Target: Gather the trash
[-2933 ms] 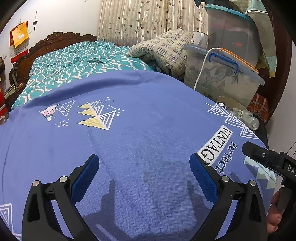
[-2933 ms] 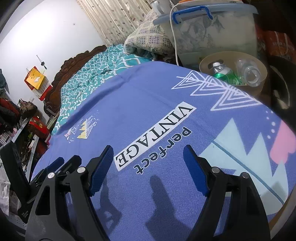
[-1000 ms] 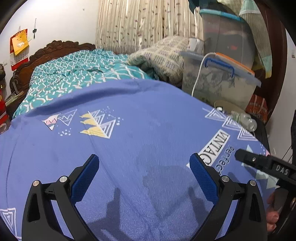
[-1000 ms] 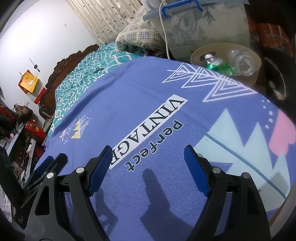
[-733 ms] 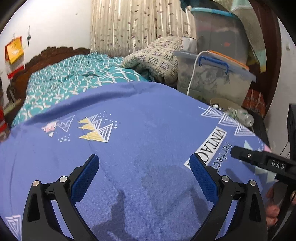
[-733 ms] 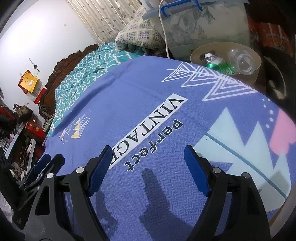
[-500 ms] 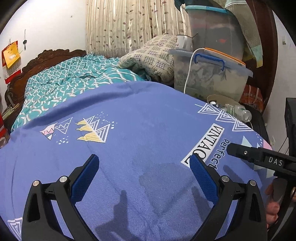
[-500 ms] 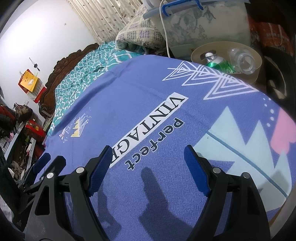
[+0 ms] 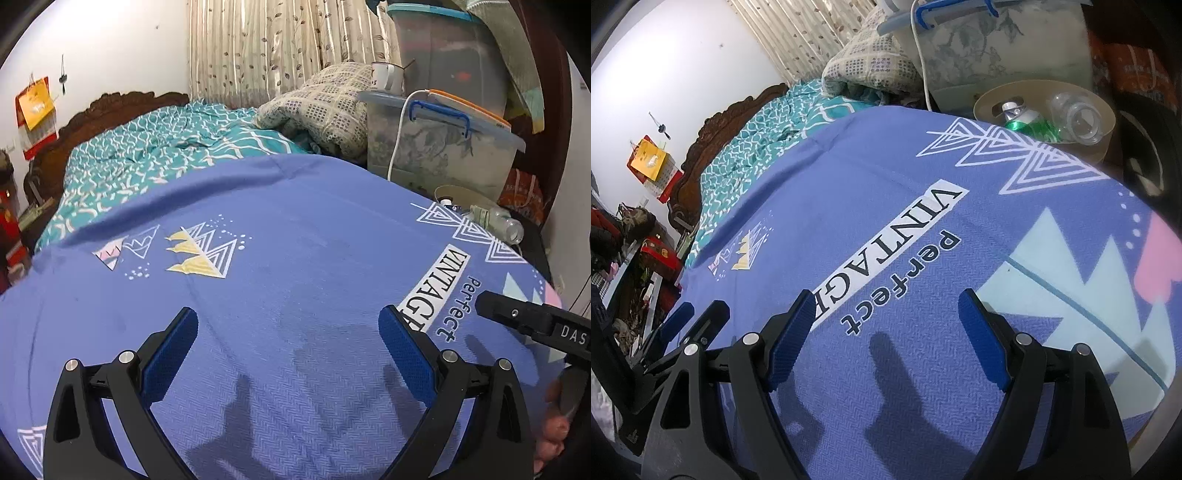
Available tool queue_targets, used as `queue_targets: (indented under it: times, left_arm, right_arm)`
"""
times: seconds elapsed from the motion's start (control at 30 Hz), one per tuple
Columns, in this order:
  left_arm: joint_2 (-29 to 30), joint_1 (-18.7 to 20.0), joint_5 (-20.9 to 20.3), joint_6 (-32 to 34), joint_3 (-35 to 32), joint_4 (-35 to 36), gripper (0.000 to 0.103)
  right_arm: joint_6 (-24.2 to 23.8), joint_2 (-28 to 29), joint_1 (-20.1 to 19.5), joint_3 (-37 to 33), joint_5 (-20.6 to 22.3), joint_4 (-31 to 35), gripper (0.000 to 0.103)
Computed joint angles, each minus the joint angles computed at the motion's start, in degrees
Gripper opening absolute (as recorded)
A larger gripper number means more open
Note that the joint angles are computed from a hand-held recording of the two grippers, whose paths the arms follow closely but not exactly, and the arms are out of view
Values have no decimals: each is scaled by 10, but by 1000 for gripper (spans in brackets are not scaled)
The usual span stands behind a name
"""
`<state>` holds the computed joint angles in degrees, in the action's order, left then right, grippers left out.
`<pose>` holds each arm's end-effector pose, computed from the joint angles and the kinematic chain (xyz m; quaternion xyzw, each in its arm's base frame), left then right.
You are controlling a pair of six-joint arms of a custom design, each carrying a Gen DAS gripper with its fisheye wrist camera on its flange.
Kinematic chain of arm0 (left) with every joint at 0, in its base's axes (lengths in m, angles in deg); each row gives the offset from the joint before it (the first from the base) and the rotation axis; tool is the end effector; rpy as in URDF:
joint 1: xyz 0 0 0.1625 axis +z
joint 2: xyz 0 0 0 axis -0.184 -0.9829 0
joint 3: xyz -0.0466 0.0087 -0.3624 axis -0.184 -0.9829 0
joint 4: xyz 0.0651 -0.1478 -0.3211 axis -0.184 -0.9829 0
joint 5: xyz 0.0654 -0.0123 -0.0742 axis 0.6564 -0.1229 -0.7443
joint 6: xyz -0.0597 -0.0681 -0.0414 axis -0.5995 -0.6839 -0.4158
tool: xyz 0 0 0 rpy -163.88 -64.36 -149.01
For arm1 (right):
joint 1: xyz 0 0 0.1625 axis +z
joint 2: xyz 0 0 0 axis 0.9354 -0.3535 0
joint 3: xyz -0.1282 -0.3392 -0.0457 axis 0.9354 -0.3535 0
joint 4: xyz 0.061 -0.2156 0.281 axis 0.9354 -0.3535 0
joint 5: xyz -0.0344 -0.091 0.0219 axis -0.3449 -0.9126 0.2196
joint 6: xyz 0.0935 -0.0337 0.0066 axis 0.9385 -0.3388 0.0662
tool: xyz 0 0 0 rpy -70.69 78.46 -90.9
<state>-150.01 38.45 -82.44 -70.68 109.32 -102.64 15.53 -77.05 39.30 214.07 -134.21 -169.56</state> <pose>-0.2505 -0.3643 0.1492 0.3809 0.8336 -0.2991 0.2655 0.1640 -0.2716 0.1945 -0.1230 -0.8680 0.4415 0.1913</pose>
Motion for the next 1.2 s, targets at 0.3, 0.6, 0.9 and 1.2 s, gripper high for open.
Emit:
queue_targets:
  times: [0.3,0.6,0.9,1.2]
  left_arm:
    - [-8,1,-11,14,-1,0,94]
    - [-14,-11,14,4,3,5,94]
    - [-19,-29,43,-3,14,-1,94]
    - [-23,-33,50,-10,17,9,94]
  right_arm:
    - [-5,-5,3,-2,-4,6,80]
    - [-7,-16,35,-7,-32,18,80]
    - [-20,-5,67,-21,-68,13,80]
    - [-18,-5,71,-25,-68,24,80]
